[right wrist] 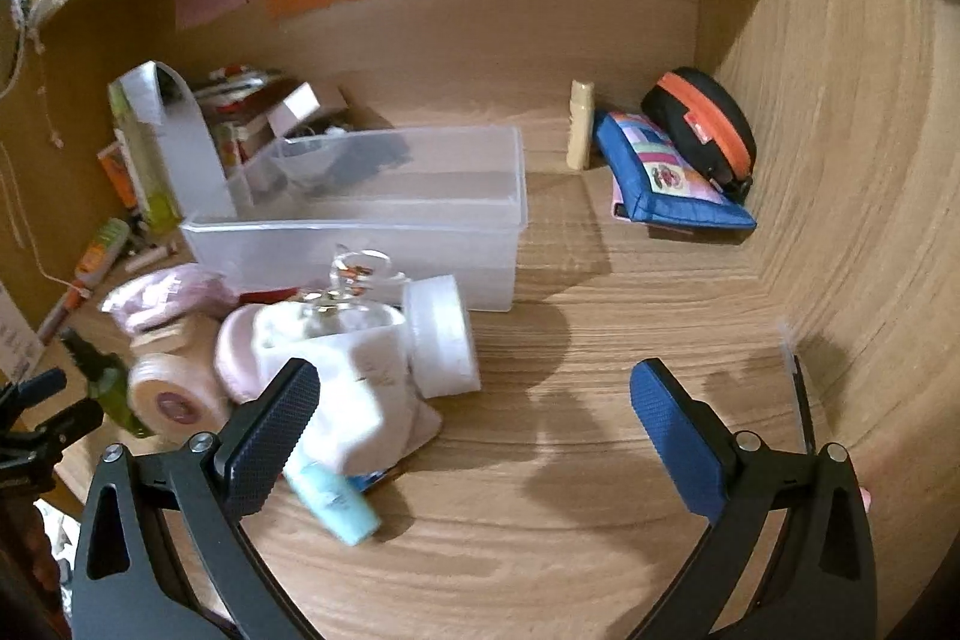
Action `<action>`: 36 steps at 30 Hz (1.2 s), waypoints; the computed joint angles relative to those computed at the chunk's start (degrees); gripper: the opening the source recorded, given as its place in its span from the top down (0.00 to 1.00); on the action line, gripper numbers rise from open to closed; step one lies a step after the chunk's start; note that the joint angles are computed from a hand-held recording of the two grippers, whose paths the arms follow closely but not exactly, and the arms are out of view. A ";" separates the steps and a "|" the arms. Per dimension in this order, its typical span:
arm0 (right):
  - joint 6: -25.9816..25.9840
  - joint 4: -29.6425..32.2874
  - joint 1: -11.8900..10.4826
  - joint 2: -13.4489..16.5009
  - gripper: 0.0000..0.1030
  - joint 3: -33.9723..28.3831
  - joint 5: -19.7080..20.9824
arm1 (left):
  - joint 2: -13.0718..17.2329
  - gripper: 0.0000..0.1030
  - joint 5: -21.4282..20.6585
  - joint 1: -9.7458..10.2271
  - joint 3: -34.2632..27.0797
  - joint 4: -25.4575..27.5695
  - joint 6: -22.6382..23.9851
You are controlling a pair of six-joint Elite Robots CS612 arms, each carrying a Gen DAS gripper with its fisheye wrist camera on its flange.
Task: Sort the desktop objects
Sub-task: 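Reach the left gripper toward the dark green spray bottle, then grasp the green spray bottle with the left gripper while the right grasps the white tape roll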
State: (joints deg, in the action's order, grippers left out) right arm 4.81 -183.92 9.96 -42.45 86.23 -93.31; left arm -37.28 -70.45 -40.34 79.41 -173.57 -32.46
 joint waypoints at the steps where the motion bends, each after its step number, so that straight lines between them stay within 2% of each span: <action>1: -0.12 1.18 -0.21 0.31 0.04 -0.69 0.52 | 0.08 0.00 -0.51 0.15 0.03 0.06 -0.40; 3: -0.21 3.41 -0.55 0.75 0.11 -1.79 1.57 | 0.26 0.01 -1.02 0.31 -0.07 0.30 -0.70; 5: -0.44 5.17 -0.94 1.12 0.17 -2.76 3.22 | 0.47 0.14 -1.54 0.36 -0.39 0.56 -0.36; 7: -0.51 7.44 -1.27 1.61 0.23 -4.08 4.90 | 0.82 0.20 -2.52 0.50 -1.06 1.48 0.10; 9: -1.09 9.46 -1.37 2.15 0.37 -5.40 5.52 | 1.20 0.21 -2.88 0.56 -1.79 2.33 0.37; 12: -1.77 12.38 -1.35 2.97 0.43 -7.29 5.72 | 1.66 0.21 -3.42 0.75 -2.70 2.95 0.55; 18: -3.07 14.46 -1.13 3.96 0.56 -9.25 5.33 | 2.54 0.22 -4.44 1.46 -4.99 5.38 0.07; 19: -3.25 14.77 -1.10 4.18 0.58 -9.67 5.20 | 2.70 0.25 -4.37 1.48 -5.38 5.83 0.25; 21: -3.41 15.53 -1.07 4.44 0.70 -10.29 5.30 | 2.92 0.34 -3.61 1.39 -5.89 6.35 0.81; 22: -3.43 15.91 -1.08 4.60 0.72 -10.60 5.40 | 2.99 0.42 -3.53 1.39 -6.03 6.38 0.95; 23: -3.56 16.20 -1.06 4.73 0.73 -10.85 5.16 | 3.03 0.53 -3.41 1.42 -6.09 6.24 0.85; 25: -3.79 15.83 -1.06 4.82 0.74 -10.87 4.98 | 3.05 0.58 -3.69 1.61 -6.06 5.82 0.38; 31: -3.46 14.71 -1.44 4.37 0.74 -10.03 5.68 | 2.80 0.58 -4.55 2.18 -5.28 4.27 -2.14; 36: -2.43 13.18 -2.11 3.33 0.74 -8.38 7.89 | 2.04 0.58 -3.19 2.01 -4.48 2.82 -2.31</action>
State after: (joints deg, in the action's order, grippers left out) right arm 2.38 -170.74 7.86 -39.12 77.85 -85.42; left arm -35.24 -73.63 -38.33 74.93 -170.76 -34.78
